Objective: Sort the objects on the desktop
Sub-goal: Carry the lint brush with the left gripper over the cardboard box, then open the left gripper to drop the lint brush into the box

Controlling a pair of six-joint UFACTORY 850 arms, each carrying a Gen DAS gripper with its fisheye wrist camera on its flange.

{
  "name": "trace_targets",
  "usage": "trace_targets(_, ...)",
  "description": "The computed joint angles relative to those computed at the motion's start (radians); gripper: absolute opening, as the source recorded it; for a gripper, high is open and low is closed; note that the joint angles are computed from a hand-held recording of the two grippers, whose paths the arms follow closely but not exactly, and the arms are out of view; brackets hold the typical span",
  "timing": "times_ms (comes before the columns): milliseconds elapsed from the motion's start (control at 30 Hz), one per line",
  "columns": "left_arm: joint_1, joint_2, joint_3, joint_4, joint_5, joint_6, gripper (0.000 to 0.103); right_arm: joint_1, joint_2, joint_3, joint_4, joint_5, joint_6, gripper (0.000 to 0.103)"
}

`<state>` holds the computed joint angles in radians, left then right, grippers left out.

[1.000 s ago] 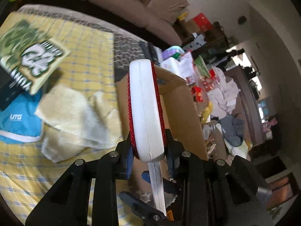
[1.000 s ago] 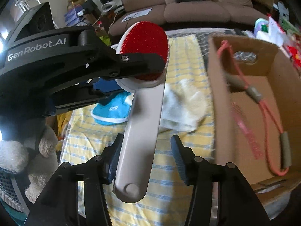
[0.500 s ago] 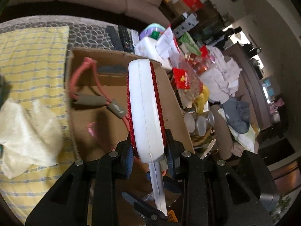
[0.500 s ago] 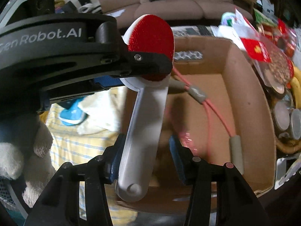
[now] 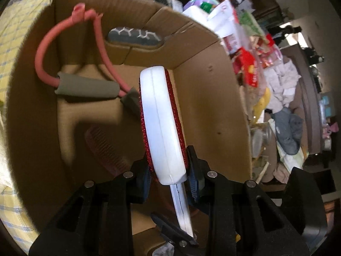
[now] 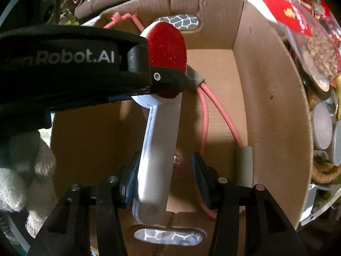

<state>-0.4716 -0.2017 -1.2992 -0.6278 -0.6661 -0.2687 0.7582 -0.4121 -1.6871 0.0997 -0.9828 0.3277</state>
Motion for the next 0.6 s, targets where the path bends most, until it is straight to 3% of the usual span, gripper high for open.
trace_targets(433,-0.011,-0.048,0.002,0.068,-0.035,-0.082,0.030,-0.033,0.038,0.078,0.043,0.020,-0.019,0.052)
trace_targets(600,-0.005,-0.048,0.003,0.097,-0.049,-0.116,0.039,-0.040,0.032,0.073,0.022,0.018,0.005,0.052)
